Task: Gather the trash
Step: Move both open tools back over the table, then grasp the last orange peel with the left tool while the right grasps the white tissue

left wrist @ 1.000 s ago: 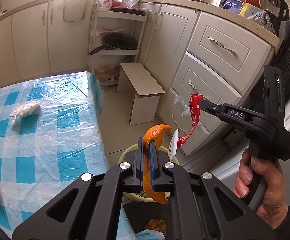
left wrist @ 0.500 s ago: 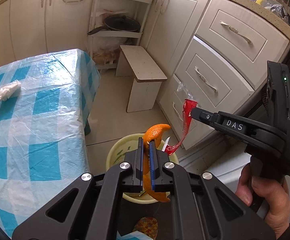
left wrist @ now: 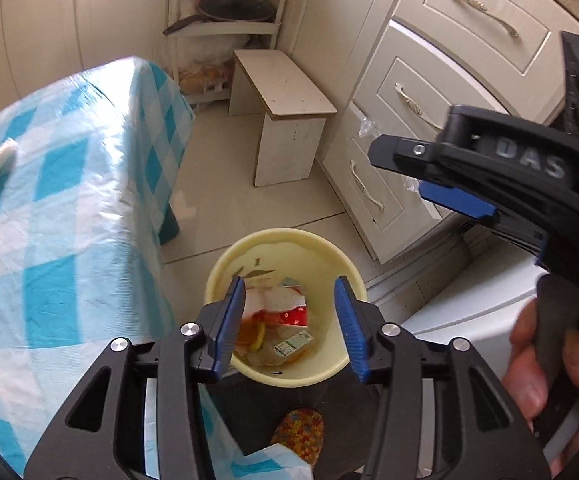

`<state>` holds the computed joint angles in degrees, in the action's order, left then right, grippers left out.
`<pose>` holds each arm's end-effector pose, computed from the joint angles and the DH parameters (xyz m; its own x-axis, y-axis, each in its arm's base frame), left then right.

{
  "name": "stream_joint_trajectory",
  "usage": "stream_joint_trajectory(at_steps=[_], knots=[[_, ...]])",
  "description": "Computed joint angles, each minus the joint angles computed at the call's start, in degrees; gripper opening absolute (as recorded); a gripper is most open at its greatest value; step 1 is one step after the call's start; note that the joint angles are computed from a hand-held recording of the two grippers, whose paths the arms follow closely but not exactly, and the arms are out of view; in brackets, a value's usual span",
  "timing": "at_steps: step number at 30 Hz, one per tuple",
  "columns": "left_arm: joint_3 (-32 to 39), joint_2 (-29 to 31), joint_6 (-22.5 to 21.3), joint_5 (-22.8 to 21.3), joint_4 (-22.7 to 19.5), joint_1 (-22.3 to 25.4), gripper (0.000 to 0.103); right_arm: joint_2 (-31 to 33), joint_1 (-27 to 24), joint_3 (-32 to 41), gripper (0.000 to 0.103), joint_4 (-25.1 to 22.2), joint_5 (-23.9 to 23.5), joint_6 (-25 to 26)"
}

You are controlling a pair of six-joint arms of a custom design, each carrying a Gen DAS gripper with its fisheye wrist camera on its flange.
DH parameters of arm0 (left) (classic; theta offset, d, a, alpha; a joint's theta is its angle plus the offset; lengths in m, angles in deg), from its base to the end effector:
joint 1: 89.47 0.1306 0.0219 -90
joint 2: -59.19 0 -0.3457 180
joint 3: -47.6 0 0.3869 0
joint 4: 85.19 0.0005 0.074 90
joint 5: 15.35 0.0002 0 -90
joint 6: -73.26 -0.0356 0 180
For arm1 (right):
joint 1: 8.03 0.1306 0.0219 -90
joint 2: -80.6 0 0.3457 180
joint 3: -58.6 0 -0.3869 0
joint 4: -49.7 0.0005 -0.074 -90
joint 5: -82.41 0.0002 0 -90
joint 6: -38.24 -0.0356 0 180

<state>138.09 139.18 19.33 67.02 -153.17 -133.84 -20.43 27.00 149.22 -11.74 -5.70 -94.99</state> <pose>0.2895 -0.2773 0.4493 -0.8652 0.0301 -0.5005 0.1641 0.9602 -0.2260 0.3328 0.2313 0.4642 -0.8366 0.2495 -0.4876 0.0230 0.9054 0.4238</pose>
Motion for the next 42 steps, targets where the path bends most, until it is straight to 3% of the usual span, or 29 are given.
stream_joint_trajectory(at_steps=[3, 7, 9, 11, 13, 17, 20, 26, 31, 35, 37, 39, 40, 41, 42], knots=[[-0.99, -4.85, -2.16, -3.16, -1.84, 0.79, 0.055, 1.19, 1.26, 1.51, 0.064, 2.26, -0.26, 0.01], [-4.93, -15.85, -4.53, -10.97, -7.04, 4.46, 0.069, 4.53, 5.07, 5.27, 0.072, 5.14, -0.22, 1.91], [-6.72, -21.1, -5.24, -13.44, -10.36, 9.24, 0.071, 7.14, 7.32, 7.91, 0.076, 6.48, -1.0, 3.62], [-8.45, -25.93, -6.74, -13.23, -13.46, 18.53, 0.072, 10.66, 9.85, 11.64, 0.078, 6.43, -1.57, 5.51], [-9.79, -28.98, -10.1, -7.78, -14.41, 32.0, 0.073, 14.85, 12.57, 16.09, 0.078, 5.74, -1.67, 7.55], [-12.58, -30.53, -19.82, 7.79, -15.17, 58.46, 0.073, 23.73, 16.94, 25.41, 0.077, 4.27, -2.06, 10.28], [-14.16, -29.49, -23.39, 14.74, -15.44, 67.41, 0.073, 29.53, 18.67, 32.03, 0.077, 3.0, -1.65, 10.56], [-17.18, -29.24, -24.96, 17.74, -15.24, 68.42, 0.073, 39.4, 20.28, 44.47, 0.078, -1.11, 2.06, 10.01], [-18.22, -29.41, -24.68, 16.02, -13.94, 65.53, 0.072, 46.93, 20.3, 54.87, 0.078, -5.38, 2.66, 10.76], [-18.63, -29.3, -25.23, 14.08, -13.2, 63.65, 0.048, 54.45, 20.44, 66.35, 0.077, -12.37, 2.9, 12.37], [-18.79, -28.86, -25.37, 13.48, -13.15, 63.11, 0.028, 58.62, 20.73, 72.88, 0.069, -16.57, 2.92, 13.26], [-18.65, -28.54, -25.33, 13.87, -12.85, 63.19, 0.02, 63.24, 20.98, 80.27, 0.043, -21.36, 2.13, 15.1], [-18.49, -28.32, -25.3, 14.31, -12.71, 63.16, 0.016, 63.51, 21.39, 80.89, 0.039, -21.74, 3.61, 16.29], [-18.34, -28.16, -25.22, 14.51, -12.57, 63.0, 0.015, 64.28, 21.34, 82.4, 0.017, -22.75, 2.72, 17.03], [-18.29, -28.15, -25.04, 14.44, -12.28, 62.71, 0.014, 63.44, 21.17, 81.03, 0.008, -22.11, 1.69, 17.0]])
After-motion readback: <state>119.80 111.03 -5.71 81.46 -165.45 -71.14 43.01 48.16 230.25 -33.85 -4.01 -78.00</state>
